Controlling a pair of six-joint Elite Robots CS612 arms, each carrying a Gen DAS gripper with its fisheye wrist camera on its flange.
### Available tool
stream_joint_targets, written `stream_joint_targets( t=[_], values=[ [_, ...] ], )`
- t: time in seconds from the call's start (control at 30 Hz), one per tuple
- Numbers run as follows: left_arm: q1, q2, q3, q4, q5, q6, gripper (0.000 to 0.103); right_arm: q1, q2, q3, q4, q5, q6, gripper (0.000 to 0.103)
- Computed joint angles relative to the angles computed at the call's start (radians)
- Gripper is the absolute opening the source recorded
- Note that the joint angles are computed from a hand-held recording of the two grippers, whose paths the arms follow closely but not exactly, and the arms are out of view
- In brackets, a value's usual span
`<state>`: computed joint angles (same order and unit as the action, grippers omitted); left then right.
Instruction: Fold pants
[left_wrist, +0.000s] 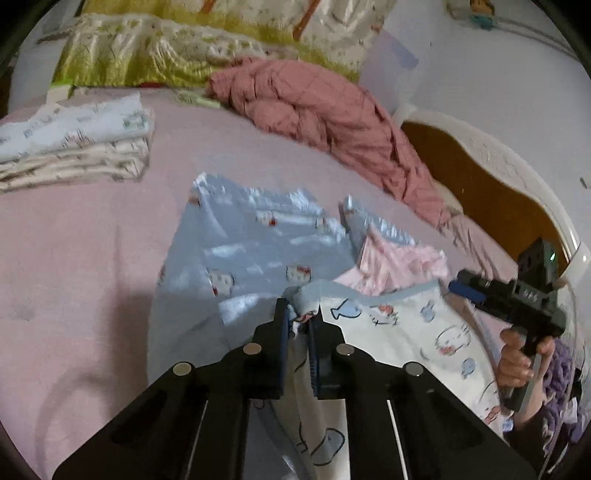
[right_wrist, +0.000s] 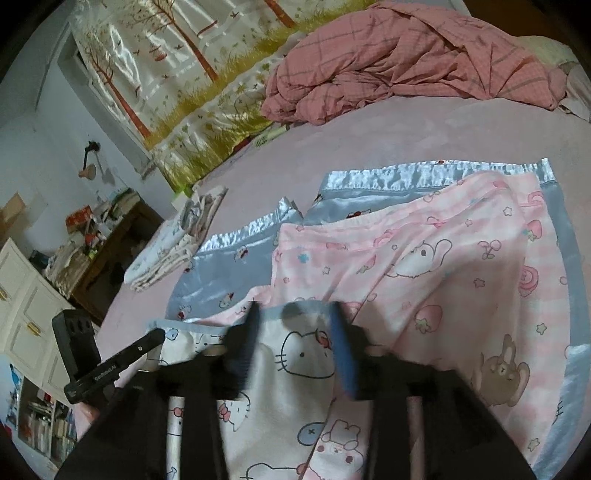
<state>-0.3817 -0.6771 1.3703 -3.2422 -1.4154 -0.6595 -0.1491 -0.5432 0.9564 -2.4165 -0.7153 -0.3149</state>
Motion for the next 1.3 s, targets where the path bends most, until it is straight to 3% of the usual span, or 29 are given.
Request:
stream_joint_targets(
  t=[0.13,0.23,0.3,0.4,0.53,0.6,0.63,0.67,0.73,0.77,0.8,0.87,1.0,1.17,1.3],
  values=[
    [-0.013,-0.024,0.031,-0.093,0.070,0.047,0.008,-0.004,0.010,-0.014,0.027,0.045,0.003,0.050],
    [-0.019,-0.037,0.033,-0.030,0.105,0.063,0.008,-0.002,0.020,-0.036,0.108,0.062,-0.028,0.050],
    [-0.015,-0.027,0.016,0.031,0.102,0.041,0.008,0.006,0.025,-0.050,0.156,0.033,-0.060,0.050],
    [-0.004,-0.009,-0.010,0.107,0.070,0.006,0.008,0.017,0.028,-0.051,0.160,-0.009,-0.070,0.050],
    [-0.002,-0.003,-0.010,0.099,0.058,0.004,0.008,0.020,0.030,-0.044,0.104,-0.033,-0.018,0.050],
    [-0.004,-0.004,-0.005,0.073,0.062,0.014,0.008,0.019,0.033,-0.052,0.127,-0.021,-0.026,0.033],
    [-0.005,-0.005,-0.002,0.061,0.063,0.019,0.009,0.019,0.033,-0.055,0.151,-0.015,-0.054,0.011],
    [-0.005,-0.004,0.000,0.043,0.060,0.026,0.009,0.019,0.029,-0.054,0.164,-0.019,-0.081,0.004],
    [-0.005,-0.004,0.003,0.020,0.048,0.036,0.011,0.014,0.011,-0.019,0.095,-0.001,-0.101,0.004],
    [-0.006,-0.005,0.004,0.021,0.050,0.037,0.018,0.010,0.001,-0.002,0.059,0.019,-0.109,0.004],
    [-0.006,-0.005,0.001,0.032,0.052,0.036,0.032,0.006,-0.005,0.009,0.042,0.035,-0.119,0.004],
    [-0.007,-0.004,-0.005,0.059,0.059,0.029,0.045,-0.003,-0.020,0.034,-0.035,0.046,-0.102,0.004],
    [0.002,0.001,-0.017,0.097,0.016,0.007,0.052,-0.010,-0.014,0.027,-0.120,-0.016,0.012,0.003],
    [0.012,0.001,-0.010,0.089,-0.029,-0.033,0.060,0.003,0.007,-0.024,-0.019,-0.147,-0.003,0.003],
    [0.034,0.010,-0.007,0.049,-0.118,-0.119,0.061,0.014,0.009,-0.028,-0.003,-0.225,-0.021,0.003]
  ],
)
